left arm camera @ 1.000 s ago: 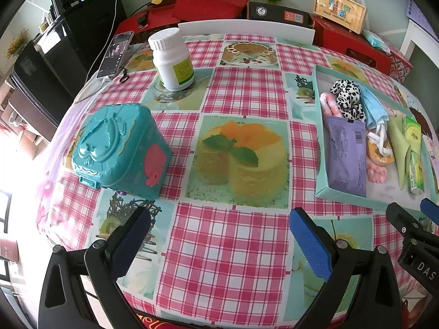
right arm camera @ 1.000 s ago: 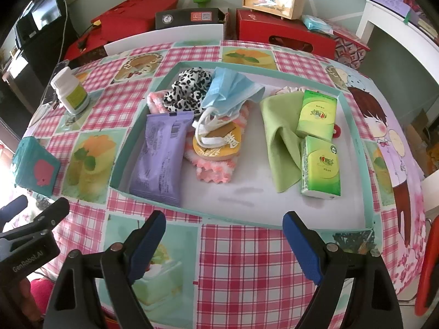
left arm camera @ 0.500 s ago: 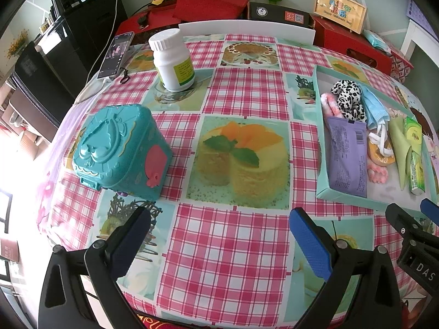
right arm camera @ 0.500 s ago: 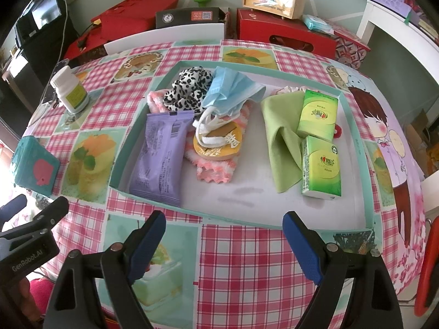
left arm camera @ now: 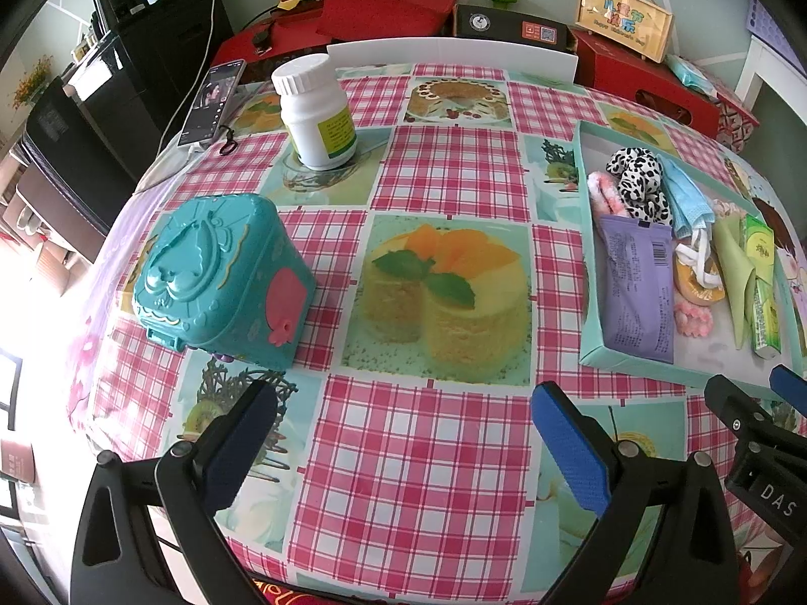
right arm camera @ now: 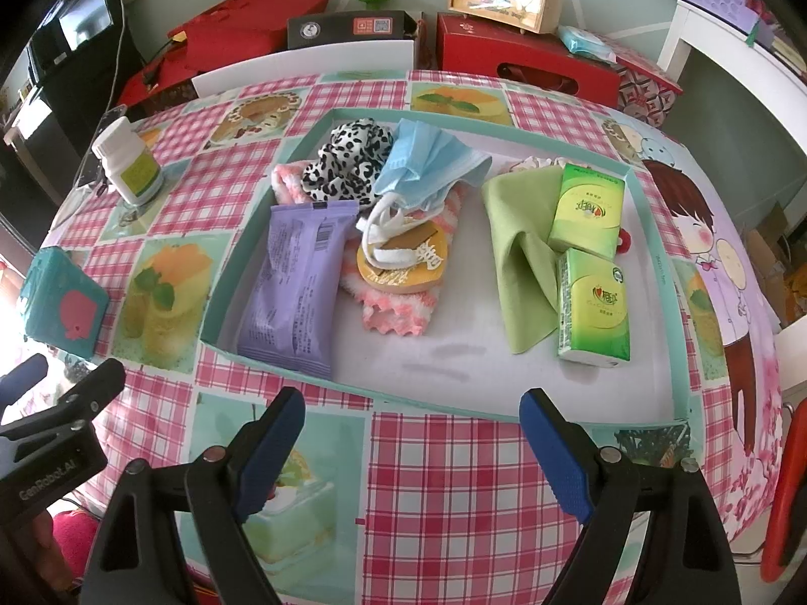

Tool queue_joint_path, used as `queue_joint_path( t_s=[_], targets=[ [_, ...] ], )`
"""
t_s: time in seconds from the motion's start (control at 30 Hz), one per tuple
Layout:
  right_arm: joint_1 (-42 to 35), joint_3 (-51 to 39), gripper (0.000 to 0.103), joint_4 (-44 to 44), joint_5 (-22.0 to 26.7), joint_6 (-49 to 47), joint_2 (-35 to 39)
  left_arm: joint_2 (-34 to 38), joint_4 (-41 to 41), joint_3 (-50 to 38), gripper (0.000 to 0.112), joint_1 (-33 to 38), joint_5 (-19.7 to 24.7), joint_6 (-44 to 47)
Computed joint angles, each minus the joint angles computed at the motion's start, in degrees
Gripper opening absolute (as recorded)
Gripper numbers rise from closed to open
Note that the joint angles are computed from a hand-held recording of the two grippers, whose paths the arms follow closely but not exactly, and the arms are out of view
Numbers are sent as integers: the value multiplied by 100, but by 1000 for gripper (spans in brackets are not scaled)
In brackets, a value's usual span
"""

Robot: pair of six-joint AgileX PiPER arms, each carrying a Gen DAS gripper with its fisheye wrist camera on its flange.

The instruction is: Organize soft objects

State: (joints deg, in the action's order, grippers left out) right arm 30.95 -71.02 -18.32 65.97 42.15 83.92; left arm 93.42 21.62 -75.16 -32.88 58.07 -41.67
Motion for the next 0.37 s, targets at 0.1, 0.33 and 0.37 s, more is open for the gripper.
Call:
queue_joint_path(
  t_s=[0.1, 0.33, 0.37],
  targets=[
    [-6, 0, 89, 6, -2, -6, -1, -14, 1, 21, 101, 7, -12, 12],
    [-2, 13, 89, 3, -8, 1, -7, -91, 80, 60, 101, -47, -63, -45],
    [-7, 12, 89, 5, -8, -6, -9, -90, 53, 59, 101, -45, -75, -11]
  ],
)
